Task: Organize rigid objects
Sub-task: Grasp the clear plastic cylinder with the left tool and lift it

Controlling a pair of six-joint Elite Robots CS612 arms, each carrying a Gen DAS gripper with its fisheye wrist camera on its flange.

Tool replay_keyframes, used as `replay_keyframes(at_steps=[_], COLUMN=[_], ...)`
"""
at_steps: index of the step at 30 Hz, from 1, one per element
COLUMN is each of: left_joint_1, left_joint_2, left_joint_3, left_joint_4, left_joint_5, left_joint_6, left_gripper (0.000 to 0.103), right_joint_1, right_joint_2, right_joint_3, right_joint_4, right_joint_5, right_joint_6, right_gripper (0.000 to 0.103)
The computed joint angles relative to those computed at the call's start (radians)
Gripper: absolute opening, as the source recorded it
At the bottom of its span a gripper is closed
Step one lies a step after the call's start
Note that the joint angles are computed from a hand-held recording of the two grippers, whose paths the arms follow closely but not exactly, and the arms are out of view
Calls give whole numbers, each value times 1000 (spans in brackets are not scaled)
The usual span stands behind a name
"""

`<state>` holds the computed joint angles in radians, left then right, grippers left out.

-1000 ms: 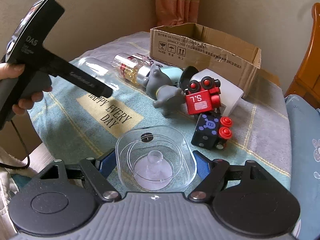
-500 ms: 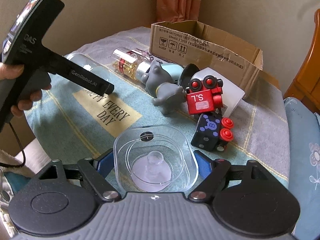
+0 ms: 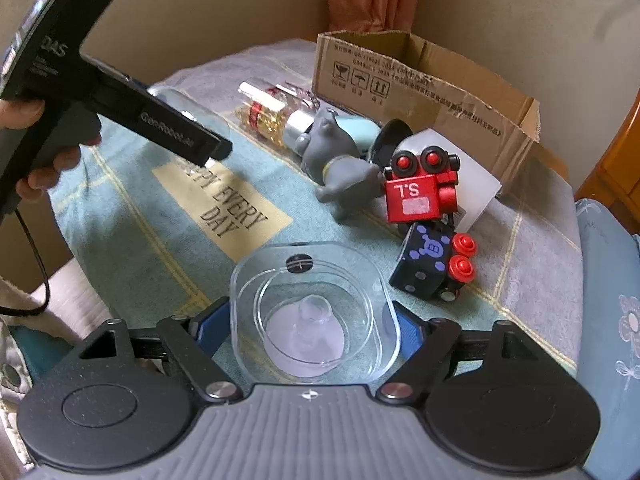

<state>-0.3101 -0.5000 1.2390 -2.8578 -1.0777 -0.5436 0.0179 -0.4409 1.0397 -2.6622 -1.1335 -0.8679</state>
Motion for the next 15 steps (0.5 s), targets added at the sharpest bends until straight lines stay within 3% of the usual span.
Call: replay_keyframes(at_steps=[7,15], left_joint_1=[12,24], left_joint_2=[-10,-35], left_joint_3=[0,1], left_joint_4=[9,17], left_joint_5=[-53,-110], left_joint_6=[22,116], left_gripper=[90,90], right_joint_1=[-1,-8], right_joint_2=[1,-6], right_joint_3=[-28,-54], right_joint_4=[63,110], right_joint_5=[8,51], right_joint_6=[14,19], right_gripper=[84,84])
